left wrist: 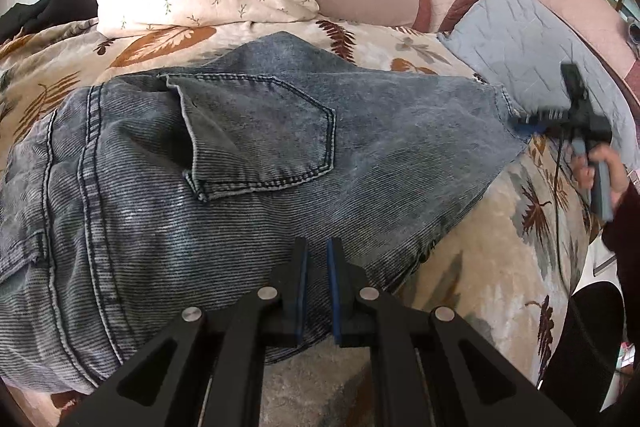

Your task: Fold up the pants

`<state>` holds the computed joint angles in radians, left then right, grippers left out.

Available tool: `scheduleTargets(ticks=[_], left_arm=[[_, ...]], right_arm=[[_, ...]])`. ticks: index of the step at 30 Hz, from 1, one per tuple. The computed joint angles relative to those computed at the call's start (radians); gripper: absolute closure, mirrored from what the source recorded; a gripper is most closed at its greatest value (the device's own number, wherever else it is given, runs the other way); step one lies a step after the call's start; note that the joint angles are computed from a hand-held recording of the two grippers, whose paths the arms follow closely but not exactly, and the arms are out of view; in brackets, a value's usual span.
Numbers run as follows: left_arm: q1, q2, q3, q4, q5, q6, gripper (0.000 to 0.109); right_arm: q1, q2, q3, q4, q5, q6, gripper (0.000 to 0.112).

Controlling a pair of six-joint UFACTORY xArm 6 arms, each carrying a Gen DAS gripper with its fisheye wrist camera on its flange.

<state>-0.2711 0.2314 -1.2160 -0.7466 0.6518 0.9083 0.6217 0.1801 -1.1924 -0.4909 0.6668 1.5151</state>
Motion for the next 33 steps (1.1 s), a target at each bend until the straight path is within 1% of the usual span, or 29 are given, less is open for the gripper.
scheduleTargets(ticks=[2,3,5,6,7,10,12,14,18,19,20,22,23,25,27,29,31,32,33], left_arm=[[-0.001,0.001,0.0,0.001,-0.002,0.004,0.097],[-0.001,0.003,-0.001,0.003,-0.003,0.003,0.097],[-0.002,0.008,-0.007,0.008,-0.001,-0.003,0.097],[-0.001,0.012,-0.012,0.01,0.003,-0.008,0.097],[-0.001,0.015,-0.016,0.013,0.005,-0.015,0.097],[-0.003,0.023,-0.025,0.02,0.007,-0.028,0.097],[-0.003,0.026,-0.027,0.017,0.006,-0.025,0.097],[-0.003,0.026,-0.026,0.014,0.007,-0.024,0.097],[-0.004,0.027,-0.026,0.011,0.004,-0.024,0.097],[-0.004,0.027,-0.025,0.011,0.003,-0.024,0.097],[-0.005,0.027,-0.024,0.011,0.002,-0.024,0.097],[-0.006,0.027,-0.023,0.011,-0.002,-0.029,0.097],[-0.007,0.027,-0.023,0.011,-0.003,-0.029,0.097],[-0.007,0.027,-0.023,0.012,-0.004,-0.033,0.097],[-0.007,0.027,-0.021,0.01,-0.008,-0.035,0.097],[-0.008,0.028,-0.021,0.01,-0.013,-0.036,0.097],[-0.011,0.027,-0.016,0.011,-0.024,-0.034,0.097],[-0.013,0.027,-0.015,0.013,-0.028,-0.034,0.097],[-0.014,0.027,-0.016,0.015,-0.029,-0.034,0.097]], right_arm=[[-0.016,-0.023,-0.014,-0.056,-0.001,0.023,0.079],[-0.03,-0.029,-0.038,-0.076,0.015,0.018,0.076],[-0.057,-0.02,-0.085,-0.077,0.042,-0.014,0.074],[-0.077,-0.002,-0.127,-0.064,0.068,-0.053,0.074],[-0.092,0.014,-0.155,-0.043,0.085,-0.089,0.074],[-0.144,0.095,-0.269,0.052,0.176,-0.202,0.074],[-0.175,0.138,-0.309,0.121,0.204,-0.279,0.074],[-0.19,0.185,-0.356,0.167,0.258,-0.328,0.073],[-0.22,0.228,-0.355,0.264,0.243,-0.397,0.07],[-0.224,0.225,-0.332,0.29,0.213,-0.414,0.071],[-0.225,0.216,-0.309,0.302,0.184,-0.427,0.076],[-0.21,0.221,-0.327,0.245,0.225,-0.429,0.091],[-0.205,0.214,-0.324,0.232,0.22,-0.432,0.097],[-0.19,0.197,-0.327,0.146,0.227,-0.382,0.098],[-0.185,0.17,-0.304,0.067,0.181,-0.314,0.098],[-0.189,0.147,-0.271,-0.021,0.123,-0.21,0.099],[-0.194,0.145,-0.252,-0.132,0.095,-0.086,0.1],[-0.196,0.156,-0.255,-0.157,0.111,-0.04,0.101],[-0.2,0.172,-0.265,-0.141,0.145,-0.032,0.101]])
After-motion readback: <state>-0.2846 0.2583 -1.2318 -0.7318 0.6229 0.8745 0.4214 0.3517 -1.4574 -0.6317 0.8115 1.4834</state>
